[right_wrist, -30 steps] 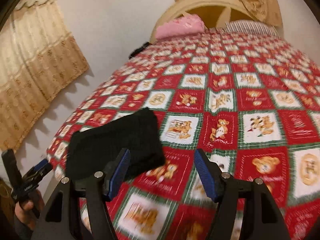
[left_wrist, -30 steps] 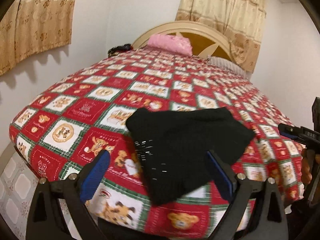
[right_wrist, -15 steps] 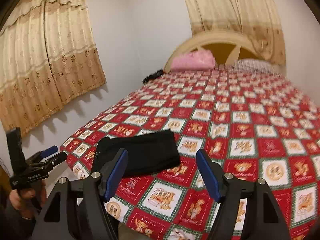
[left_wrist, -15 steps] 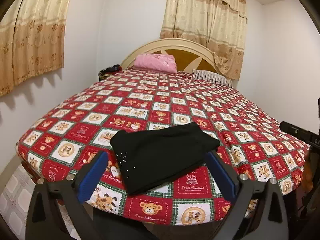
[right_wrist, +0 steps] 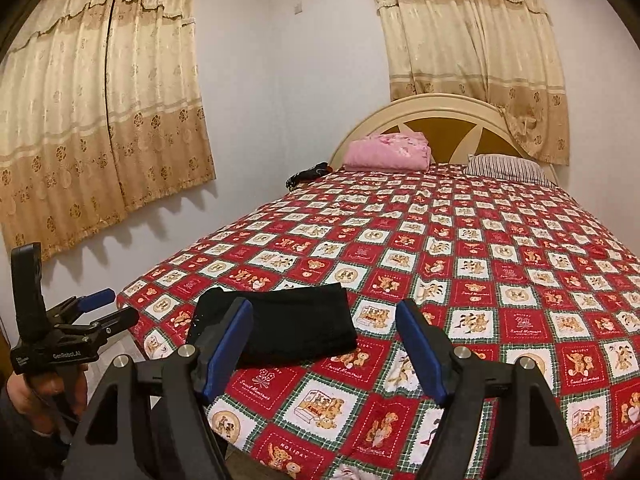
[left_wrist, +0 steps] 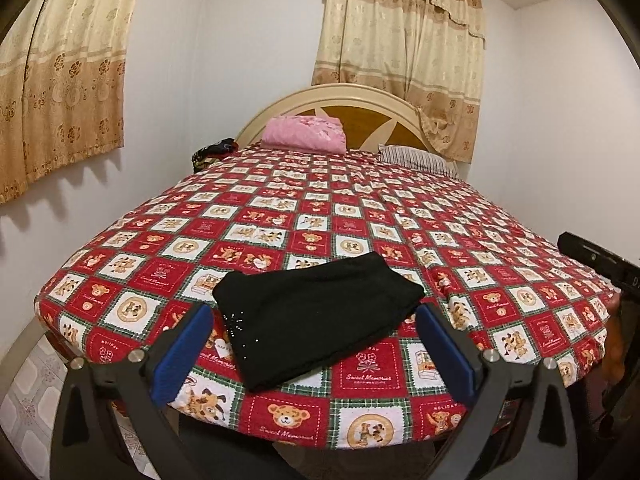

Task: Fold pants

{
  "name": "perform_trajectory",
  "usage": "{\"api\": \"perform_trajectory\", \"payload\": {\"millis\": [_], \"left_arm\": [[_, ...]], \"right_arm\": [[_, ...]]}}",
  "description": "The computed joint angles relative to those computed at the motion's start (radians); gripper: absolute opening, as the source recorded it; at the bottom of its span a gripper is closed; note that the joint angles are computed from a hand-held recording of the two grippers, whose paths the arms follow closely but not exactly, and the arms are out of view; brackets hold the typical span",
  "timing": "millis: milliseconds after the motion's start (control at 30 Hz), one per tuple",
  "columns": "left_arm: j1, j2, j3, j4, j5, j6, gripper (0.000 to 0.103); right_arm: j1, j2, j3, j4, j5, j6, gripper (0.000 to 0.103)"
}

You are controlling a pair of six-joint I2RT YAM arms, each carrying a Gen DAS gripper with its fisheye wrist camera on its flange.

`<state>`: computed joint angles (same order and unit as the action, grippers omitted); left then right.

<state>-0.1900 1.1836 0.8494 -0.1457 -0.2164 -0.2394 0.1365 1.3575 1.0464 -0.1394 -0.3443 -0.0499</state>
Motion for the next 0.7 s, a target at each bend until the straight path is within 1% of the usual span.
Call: {"api": "perform_trajectory", "payload": {"millis": [267,700], "left_arm": [[-0.015,-0.025,-0.005,-0.009,-0.034,-0.001,0.103],[-0.007,-0.032,-0.003,-0.022,-0.028,0.006,0.103]], "right_arm": [[-0.005,-0.016,-0.009,0.009,0.002,-0.001,0.075],[-0.011,-0.015,-0.011,0.015,0.002,-0.004,0.075]]}}
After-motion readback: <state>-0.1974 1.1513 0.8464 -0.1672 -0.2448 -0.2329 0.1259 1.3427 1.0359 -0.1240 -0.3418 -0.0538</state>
